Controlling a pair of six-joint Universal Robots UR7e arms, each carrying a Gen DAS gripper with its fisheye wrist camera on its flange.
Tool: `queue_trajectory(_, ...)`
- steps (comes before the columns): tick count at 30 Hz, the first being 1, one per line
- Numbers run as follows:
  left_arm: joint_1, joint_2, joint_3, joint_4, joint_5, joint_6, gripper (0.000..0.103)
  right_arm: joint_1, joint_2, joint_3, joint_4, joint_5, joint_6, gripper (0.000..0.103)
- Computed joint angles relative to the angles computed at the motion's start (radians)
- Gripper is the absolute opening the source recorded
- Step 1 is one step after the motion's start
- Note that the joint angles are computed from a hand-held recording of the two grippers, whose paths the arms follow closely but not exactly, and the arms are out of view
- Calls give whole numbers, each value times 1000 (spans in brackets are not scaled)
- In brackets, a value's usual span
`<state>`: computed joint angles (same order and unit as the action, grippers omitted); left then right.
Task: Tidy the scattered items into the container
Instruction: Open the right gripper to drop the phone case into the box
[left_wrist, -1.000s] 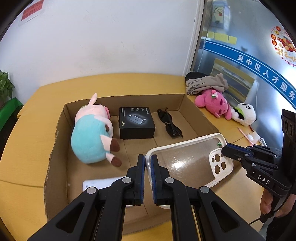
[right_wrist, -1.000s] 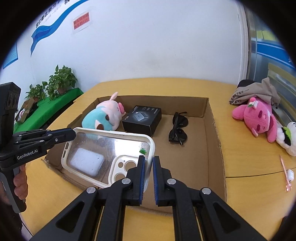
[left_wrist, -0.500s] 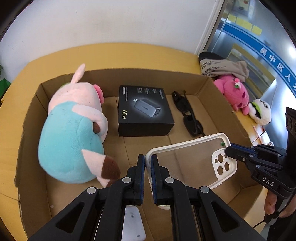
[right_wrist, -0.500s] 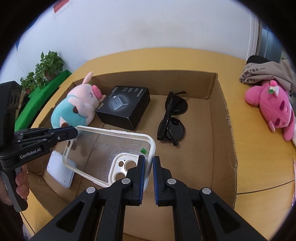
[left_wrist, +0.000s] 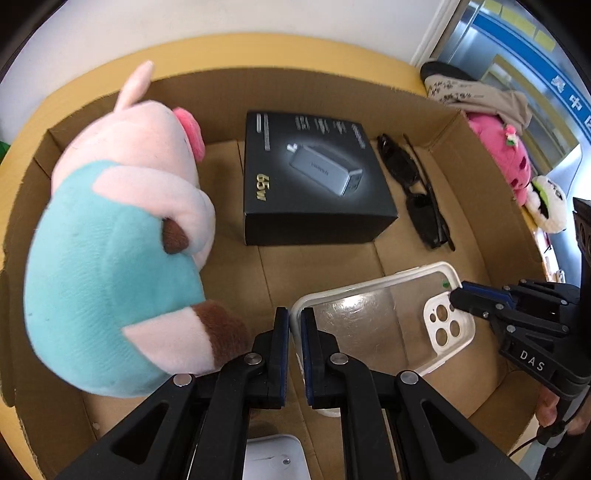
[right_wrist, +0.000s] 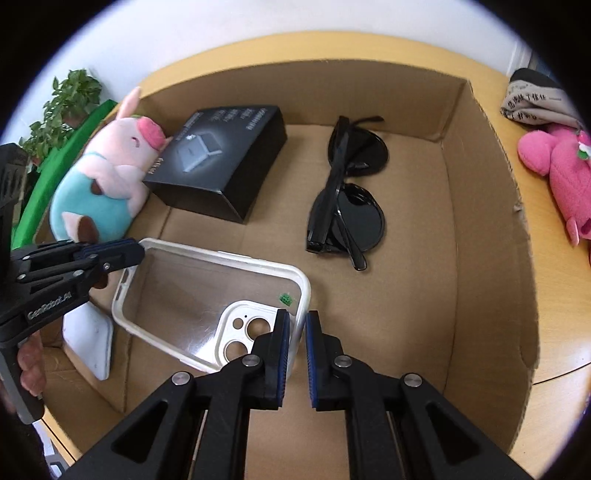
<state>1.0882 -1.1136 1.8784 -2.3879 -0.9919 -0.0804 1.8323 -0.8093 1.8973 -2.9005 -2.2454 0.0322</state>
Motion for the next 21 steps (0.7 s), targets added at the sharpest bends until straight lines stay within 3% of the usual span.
queue_trajectory(5,26,-10,-11,34,-52,-28,7,7,-1,27,-68,-11,-20,11)
queue_trajectory(6,23,-28,6,-1,-52,-25,10,12,-7,45,-111,-9,-39,19)
queue_trajectory(8,20,-64,33,-49,-59,-15,31,23,-21,82,-199,-5,-69,40)
queue_trajectory(9,14,-95,58,-90,-71,-5,52,35,-30,114,-273,-3,-95,53)
queue_trajectory(10,9,-123,82,-130,-85,10,66,48,-38,145,-345,0,-122,58)
queue_trajectory(11,1,-149,109,-168,-86,25,70,62,-47,179,-419,7,-150,58)
queue_trajectory(12,-22,-193,161,-239,-63,54,76,81,-57,221,-504,18,-183,60)
queue_trajectory(15,-90,-298,297,-395,16,127,83,131,-60,335,-742,35,-245,78)
queue_trajectory(17,-154,-359,412,-560,99,181,92,158,-23,373,-885,12,-287,78)
queue_trajectory(18,-190,-398,484,-649,139,209,102,181,19,389,-980,-33,-312,78)
queue_trajectory(21,-254,-456,632,-840,218,265,103,216,111,398,-1154,-102,-346,78)
